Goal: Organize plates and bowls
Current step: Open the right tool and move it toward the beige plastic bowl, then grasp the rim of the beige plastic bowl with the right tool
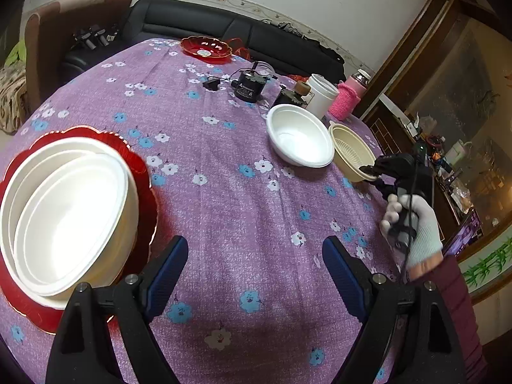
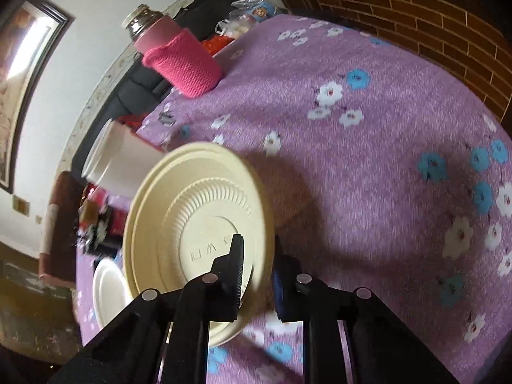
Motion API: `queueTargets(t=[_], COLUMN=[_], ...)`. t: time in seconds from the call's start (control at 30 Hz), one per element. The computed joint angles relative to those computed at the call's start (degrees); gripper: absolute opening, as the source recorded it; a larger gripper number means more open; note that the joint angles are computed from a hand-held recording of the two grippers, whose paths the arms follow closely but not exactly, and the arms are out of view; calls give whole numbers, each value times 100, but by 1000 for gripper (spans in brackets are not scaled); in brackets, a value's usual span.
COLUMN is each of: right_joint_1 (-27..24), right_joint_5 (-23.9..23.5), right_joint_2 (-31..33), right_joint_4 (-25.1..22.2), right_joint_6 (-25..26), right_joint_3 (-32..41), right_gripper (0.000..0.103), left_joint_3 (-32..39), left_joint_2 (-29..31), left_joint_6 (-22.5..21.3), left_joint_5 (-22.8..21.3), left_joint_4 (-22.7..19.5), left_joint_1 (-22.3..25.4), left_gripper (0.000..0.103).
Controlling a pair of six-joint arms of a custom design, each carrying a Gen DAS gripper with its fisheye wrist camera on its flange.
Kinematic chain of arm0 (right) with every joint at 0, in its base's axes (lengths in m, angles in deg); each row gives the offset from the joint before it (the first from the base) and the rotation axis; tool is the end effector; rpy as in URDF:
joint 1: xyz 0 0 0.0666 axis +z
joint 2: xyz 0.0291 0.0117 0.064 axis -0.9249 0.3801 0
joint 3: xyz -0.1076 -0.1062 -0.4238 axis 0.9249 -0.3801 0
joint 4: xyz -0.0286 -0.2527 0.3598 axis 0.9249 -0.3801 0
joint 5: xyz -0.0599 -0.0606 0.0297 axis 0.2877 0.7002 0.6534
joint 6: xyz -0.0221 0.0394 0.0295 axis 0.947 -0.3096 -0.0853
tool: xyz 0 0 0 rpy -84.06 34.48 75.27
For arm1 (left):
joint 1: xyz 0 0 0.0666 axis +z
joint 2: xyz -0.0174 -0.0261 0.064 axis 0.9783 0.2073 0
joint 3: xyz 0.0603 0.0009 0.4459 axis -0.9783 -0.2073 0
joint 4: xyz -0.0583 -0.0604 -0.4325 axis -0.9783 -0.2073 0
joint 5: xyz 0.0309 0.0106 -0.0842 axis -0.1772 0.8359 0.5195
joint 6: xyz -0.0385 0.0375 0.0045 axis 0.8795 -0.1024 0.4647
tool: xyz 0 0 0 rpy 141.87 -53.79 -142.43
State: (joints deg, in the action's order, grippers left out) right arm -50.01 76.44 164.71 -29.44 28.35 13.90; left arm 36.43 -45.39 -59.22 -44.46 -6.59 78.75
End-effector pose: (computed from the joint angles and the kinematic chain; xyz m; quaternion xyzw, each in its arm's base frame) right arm 0.4793 0.1566 0.2980 0.2185 0.9106 0.2345 0.2607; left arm 0.2229 -0.0054 0.3586 -0.1189 0.9150 -0.1601 0.3506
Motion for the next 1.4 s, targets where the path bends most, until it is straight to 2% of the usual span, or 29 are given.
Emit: queueTargets(t=[0.17, 0.3, 0.43, 0.5, 0.57, 0.63, 0.7, 0.73, 1.0, 1.13, 1.4], right_joint_1=[93, 280, 672, 872, 1030, 1058, 1034, 1027, 1013, 1025, 985], right_joint_5=[-499, -886, -1145, -1009, -787, -728, -686, -663, -56, 259, 591], right_joint_2=[-521, -1011, -1429, -1543, -1622, -1654, -1672, -1674, -1927, -1911, -1804], right_joint_4=[25, -144, -336, -337, -132, 222, 555, 643, 907, 786, 638], right_joint_6=[198, 480, 992, 1263, 1435, 1473, 1422, 1398, 1298, 1301, 1231], right_joint_3=[-520, -918, -1272, -1389, -1531, -1703, -1835, -1872, -2011, -1990, -1937], right_gripper=[16, 16, 17, 18, 19, 29, 48, 49, 50, 50, 50], left_joint_3=[122, 166, 180, 198, 237, 313, 403, 454, 837, 983, 1055], left_joint_2=[184, 364, 643, 799, 981, 1190, 1404, 1525, 2407, 2771, 3176], left_joint_6=[8, 86, 220, 279, 308, 355, 381, 401, 489, 472, 482], left_joint_5=[-98, -155, -168, -255, -315, -430, -452, -469, -628, -843, -865], left_joint_4=[70, 189, 269, 299, 373, 423, 489, 540, 855, 930, 1083], left_joint_1=[-285, -596, -874, -1013, -1097, -1173, -1203, -1232, -1583, -1817, -1934], left_gripper=[85, 85, 85, 85, 85, 85, 85, 85, 85, 85, 82])
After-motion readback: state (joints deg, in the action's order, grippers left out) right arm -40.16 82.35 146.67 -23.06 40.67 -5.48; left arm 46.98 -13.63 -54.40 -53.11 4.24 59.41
